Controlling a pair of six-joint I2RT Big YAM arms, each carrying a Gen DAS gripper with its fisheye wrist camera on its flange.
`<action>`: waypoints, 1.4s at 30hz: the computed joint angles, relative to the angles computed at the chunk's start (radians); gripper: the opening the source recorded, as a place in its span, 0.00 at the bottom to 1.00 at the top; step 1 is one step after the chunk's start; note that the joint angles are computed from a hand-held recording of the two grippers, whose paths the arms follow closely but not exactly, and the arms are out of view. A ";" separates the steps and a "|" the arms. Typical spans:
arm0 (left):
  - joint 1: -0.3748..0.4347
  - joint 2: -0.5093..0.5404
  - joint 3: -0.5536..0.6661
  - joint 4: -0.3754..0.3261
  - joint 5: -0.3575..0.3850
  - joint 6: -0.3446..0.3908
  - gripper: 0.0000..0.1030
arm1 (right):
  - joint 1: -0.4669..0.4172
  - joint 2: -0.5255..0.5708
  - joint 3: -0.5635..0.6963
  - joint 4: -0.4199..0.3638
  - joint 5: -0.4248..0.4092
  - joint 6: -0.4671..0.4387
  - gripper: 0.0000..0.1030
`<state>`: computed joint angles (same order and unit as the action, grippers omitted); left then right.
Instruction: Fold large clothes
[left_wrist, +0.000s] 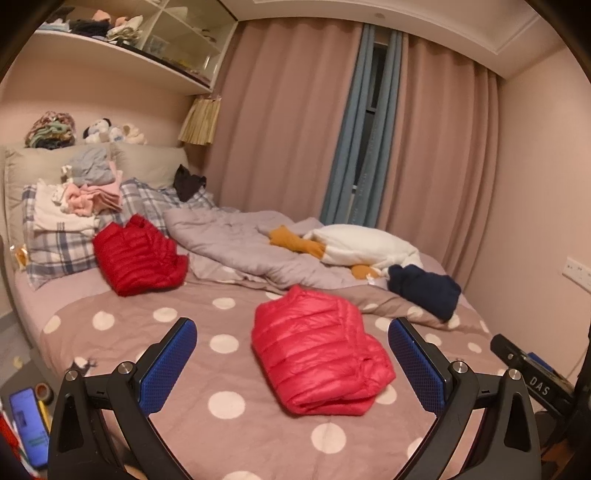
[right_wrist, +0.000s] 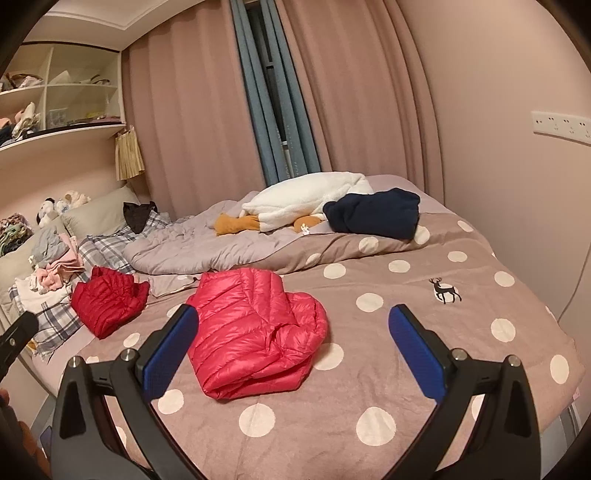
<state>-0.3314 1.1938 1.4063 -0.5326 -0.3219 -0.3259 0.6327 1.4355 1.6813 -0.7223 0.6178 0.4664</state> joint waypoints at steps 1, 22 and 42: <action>0.003 0.000 -0.001 -0.001 0.004 0.004 0.99 | 0.001 0.001 0.002 -0.005 0.003 0.003 1.00; 0.017 0.001 -0.013 0.005 0.011 -0.007 0.99 | 0.004 -0.026 -0.020 0.008 0.036 -0.026 1.00; 0.030 0.021 0.001 0.008 0.049 -0.008 0.99 | -0.010 0.036 0.045 -0.049 0.000 -0.011 1.00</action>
